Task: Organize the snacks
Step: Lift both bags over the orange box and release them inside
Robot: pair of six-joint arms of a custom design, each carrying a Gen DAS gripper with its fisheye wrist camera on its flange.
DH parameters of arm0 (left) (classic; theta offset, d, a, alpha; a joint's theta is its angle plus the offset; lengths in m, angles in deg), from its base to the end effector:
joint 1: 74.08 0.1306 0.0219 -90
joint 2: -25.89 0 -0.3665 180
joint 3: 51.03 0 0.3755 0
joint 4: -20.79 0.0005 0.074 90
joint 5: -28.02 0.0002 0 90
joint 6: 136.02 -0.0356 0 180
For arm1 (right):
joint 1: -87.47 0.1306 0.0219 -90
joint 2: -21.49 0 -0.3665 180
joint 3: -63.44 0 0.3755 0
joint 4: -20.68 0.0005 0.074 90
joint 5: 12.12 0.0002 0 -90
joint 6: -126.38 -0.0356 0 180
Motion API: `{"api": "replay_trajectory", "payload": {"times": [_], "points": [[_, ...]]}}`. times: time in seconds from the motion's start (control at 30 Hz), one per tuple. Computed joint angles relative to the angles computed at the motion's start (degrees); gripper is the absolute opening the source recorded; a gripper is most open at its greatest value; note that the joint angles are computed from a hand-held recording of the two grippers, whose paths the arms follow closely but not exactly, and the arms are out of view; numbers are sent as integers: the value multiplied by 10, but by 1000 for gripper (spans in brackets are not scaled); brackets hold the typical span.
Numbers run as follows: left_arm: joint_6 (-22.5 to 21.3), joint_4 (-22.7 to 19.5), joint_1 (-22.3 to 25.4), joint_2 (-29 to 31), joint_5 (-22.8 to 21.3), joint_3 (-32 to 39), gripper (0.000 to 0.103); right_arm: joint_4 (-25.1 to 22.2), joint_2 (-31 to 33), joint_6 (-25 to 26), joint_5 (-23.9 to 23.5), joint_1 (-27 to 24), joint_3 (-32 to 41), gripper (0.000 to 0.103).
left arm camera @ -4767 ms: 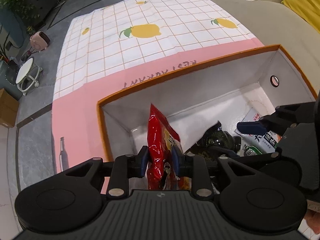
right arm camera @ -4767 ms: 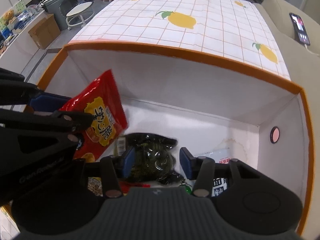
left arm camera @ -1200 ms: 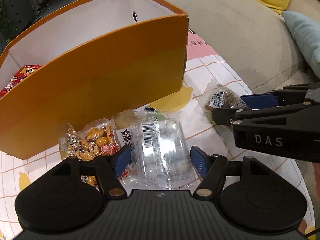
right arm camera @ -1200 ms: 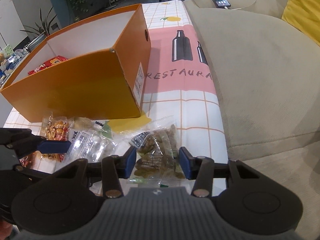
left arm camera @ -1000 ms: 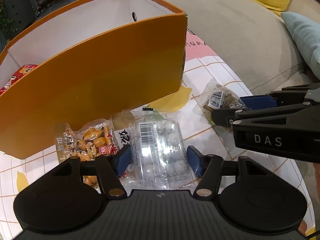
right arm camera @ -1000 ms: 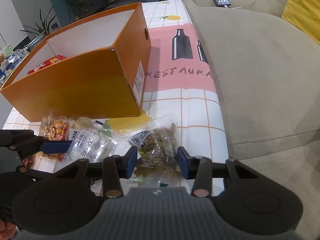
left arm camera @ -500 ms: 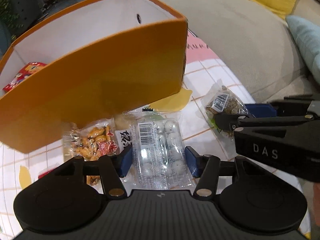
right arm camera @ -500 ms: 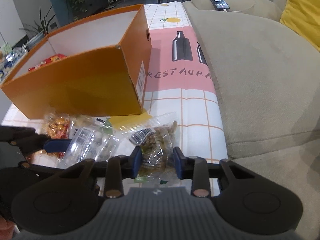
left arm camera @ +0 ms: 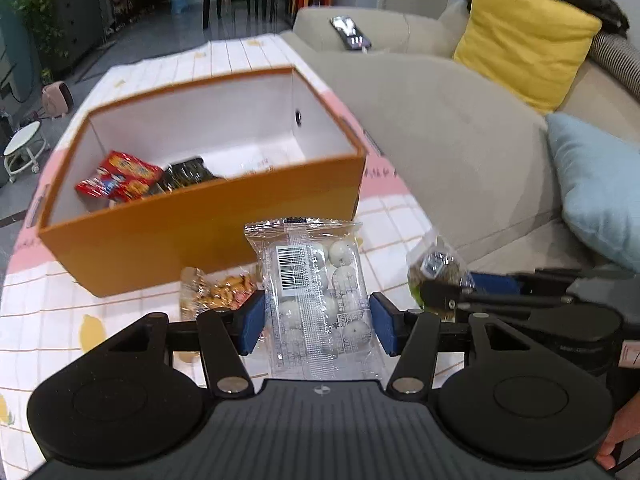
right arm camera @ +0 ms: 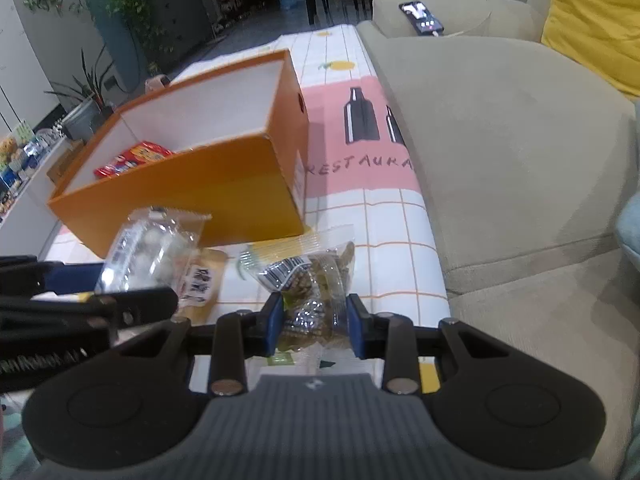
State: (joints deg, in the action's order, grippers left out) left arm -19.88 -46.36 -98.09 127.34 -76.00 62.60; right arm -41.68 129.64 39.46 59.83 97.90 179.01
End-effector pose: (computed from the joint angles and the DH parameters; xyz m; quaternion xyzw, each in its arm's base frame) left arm 0.4818 -0.2057 0.4800 -0.0543 0.9457 -0.0212 0.3199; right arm 0.5589 0.1136 0.4390 -0.1577 0.9297 0.1683 0.2873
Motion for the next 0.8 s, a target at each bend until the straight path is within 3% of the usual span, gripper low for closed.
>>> {"api": "replay_trajectory", "payload": {"times": [0.2, 0.4, 0.6, 0.8], "points": [[7, -5, -4, -30, -11, 3, 63, 5, -44, -13, -24, -3, -23, 31], [-18, -20, 2, -39, -15, 32, 63, -6, -63, -27, -48, 0, -8, 31], [-42, -20, 31, -35, 22, 63, 63, -28, -35, -11, -50, 18, 73, 31], [-77, -25, 75, -14, 71, 115, 63, -80, 40, 24, -50, 40, 219, 31]]}}
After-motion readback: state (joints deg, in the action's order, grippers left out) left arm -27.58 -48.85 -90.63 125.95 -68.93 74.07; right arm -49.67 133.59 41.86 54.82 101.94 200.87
